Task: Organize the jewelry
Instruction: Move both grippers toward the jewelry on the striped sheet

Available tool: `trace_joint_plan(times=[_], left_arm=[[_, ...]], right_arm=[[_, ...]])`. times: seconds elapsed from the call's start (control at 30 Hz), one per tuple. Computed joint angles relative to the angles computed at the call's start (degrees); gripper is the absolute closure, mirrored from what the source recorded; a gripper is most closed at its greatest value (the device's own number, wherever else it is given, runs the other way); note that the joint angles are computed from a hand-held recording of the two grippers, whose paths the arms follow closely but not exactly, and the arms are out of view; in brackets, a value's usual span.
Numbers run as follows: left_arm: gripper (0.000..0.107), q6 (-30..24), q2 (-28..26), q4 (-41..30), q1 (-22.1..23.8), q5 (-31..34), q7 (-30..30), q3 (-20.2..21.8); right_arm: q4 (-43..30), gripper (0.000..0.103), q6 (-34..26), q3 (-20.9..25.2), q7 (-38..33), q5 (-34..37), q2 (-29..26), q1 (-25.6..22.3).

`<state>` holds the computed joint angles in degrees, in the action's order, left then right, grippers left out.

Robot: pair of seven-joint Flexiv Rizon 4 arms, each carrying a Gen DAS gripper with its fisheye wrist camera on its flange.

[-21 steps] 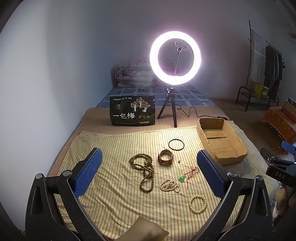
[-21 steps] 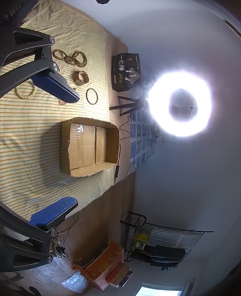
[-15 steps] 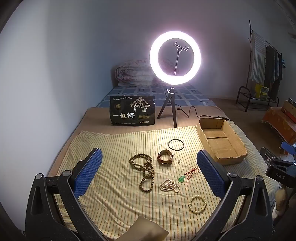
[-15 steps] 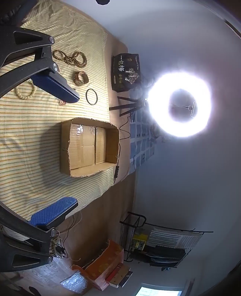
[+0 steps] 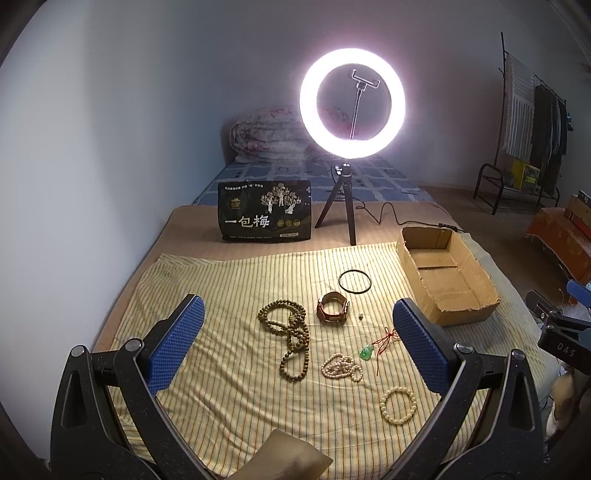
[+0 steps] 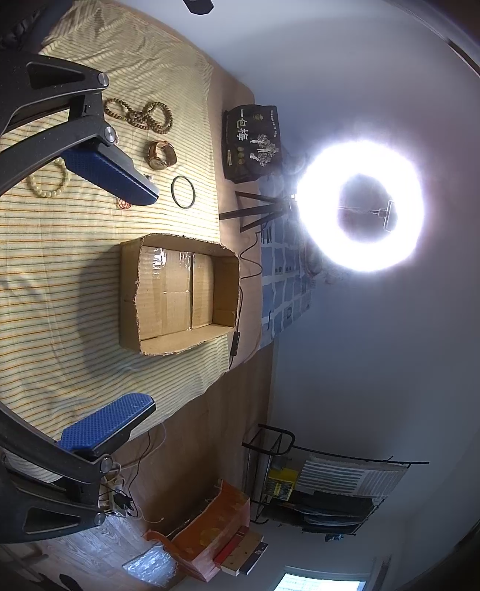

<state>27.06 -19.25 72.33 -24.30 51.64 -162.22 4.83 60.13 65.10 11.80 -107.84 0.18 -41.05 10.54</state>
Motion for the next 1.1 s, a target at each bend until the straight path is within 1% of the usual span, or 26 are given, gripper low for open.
trace_joint_plan(times=[0.17, 0.27, 0.37, 0.43, 0.5, 0.57, 0.8, 0.93, 1.1], left_arm=[[0.004, -0.4, -0.4, -0.4, 0.6, -0.9, 0.9, 0.1], [0.004, -0.1, -0.3, -0.1, 1.2, -1.7, 1.4, 0.3], [0.004, 0.4, -0.4, 0.1, 1.7, -2.6, 2.0, 0.3], [0.004, 0.5, -0.4, 0.1, 2.1, -3.1, 2.7, 0.3], [0.004, 0.6, -0.5, 0.0, 2.3, -3.5, 3.4, 0.3], [0.004, 0.9, -0.5, 0.2, 2.6, -3.9, 3.9, 0.4], [0.004, 3.5, -0.1, 1.9, 4.3, -6.6, 5.3, 0.6], [0.004, 5.0, 0.6, 3.6, 5.6, -8.3, 6.2, 0.8], [0.004, 9.2, 2.2, 7.2, 8.7, -11.0, 8.1, 1.1]], right_arm=[[-0.9, 0.001, -0.1, -0.5, 0.6, -0.3, -0.8, 0.1], [-2.0, 0.004, -2.0, -0.3, 0.8, -0.2, -1.3, 0.0], [-2.4, 0.004, -2.4, -0.5, 0.9, -0.2, -1.6, 0.1], [-3.3, 0.004, -4.4, 0.1, 0.1, 0.2, -1.8, -0.2], [-3.2, 0.004, -5.7, -0.4, 0.0, -0.1, -1.5, 0.2], [-3.1, 0.004, -5.5, -0.3, -0.4, 0.3, -1.6, 0.3], [-3.7, 0.004, -8.1, -0.9, -1.2, 0.4, -1.3, 0.8], [-2.1, 0.004, -5.1, -1.1, -3.9, -0.8, -1.4, 1.3], [-2.3, 0.004, -6.6, 1.5, -10.2, 0.0, -1.4, 0.5]])
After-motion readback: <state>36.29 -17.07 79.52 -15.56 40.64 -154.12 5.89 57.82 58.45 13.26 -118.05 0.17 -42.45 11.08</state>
